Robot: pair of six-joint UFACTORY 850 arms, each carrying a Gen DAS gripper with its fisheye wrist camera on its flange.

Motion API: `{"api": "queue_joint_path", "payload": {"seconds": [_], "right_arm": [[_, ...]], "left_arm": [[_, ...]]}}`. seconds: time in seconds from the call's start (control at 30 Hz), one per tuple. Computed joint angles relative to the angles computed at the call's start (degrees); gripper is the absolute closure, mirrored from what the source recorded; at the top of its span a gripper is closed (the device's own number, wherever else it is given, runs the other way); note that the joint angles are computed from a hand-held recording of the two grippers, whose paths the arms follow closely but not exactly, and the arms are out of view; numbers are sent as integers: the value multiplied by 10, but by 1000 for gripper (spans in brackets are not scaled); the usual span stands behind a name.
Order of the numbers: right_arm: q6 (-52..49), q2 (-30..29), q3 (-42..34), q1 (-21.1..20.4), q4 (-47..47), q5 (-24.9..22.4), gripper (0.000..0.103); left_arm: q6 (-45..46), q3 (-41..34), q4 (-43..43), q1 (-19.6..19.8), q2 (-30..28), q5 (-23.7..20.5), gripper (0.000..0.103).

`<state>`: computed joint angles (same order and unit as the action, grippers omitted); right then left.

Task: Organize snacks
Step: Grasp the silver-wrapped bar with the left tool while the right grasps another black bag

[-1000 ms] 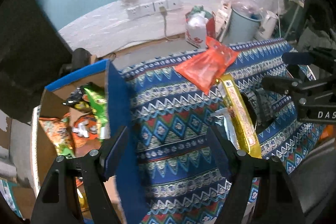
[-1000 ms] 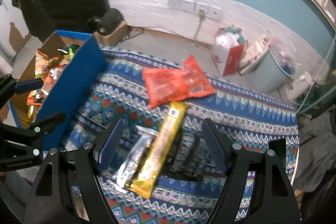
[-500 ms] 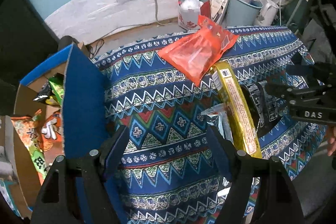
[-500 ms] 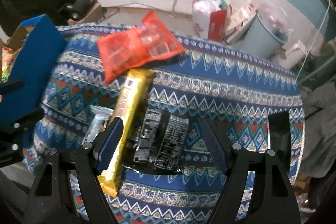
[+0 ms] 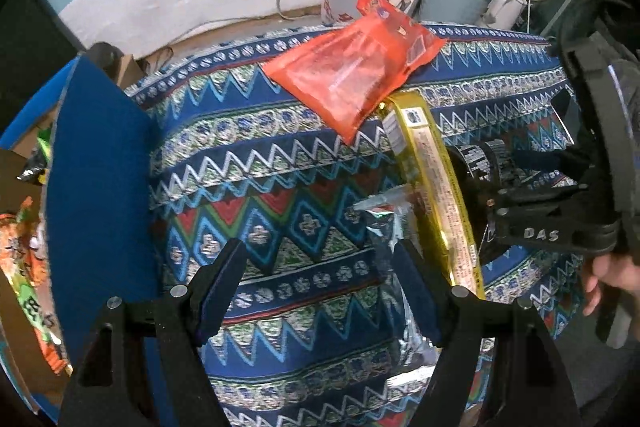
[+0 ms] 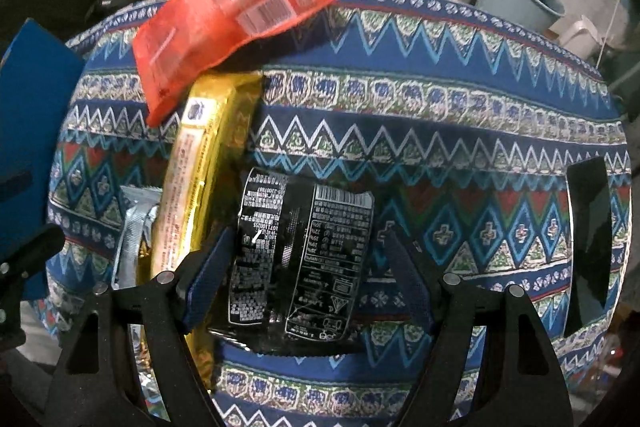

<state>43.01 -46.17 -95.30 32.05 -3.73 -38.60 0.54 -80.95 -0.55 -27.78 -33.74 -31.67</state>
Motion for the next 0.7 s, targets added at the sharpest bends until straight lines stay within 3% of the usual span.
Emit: {"api": "queue_joint_path", "payload": {"seconds": [0.2,0.27,0.3,0.7], "right_arm": [[-21,-18,-7,2,8,-21,26],[-23,-16,-4,7,-10,-20,32],[-22,-13,0,8,-14,-16,42],[46,43,55,0,-77,15,43]], "left_arm": [[16,-17,-33,-3,-20,-23,26],[25,-22,-48,-4,-26,-31,26],[29,-23,-56,-4,-29,-33,26],[35,-45,-67,-20,-53,-58,26]]}}
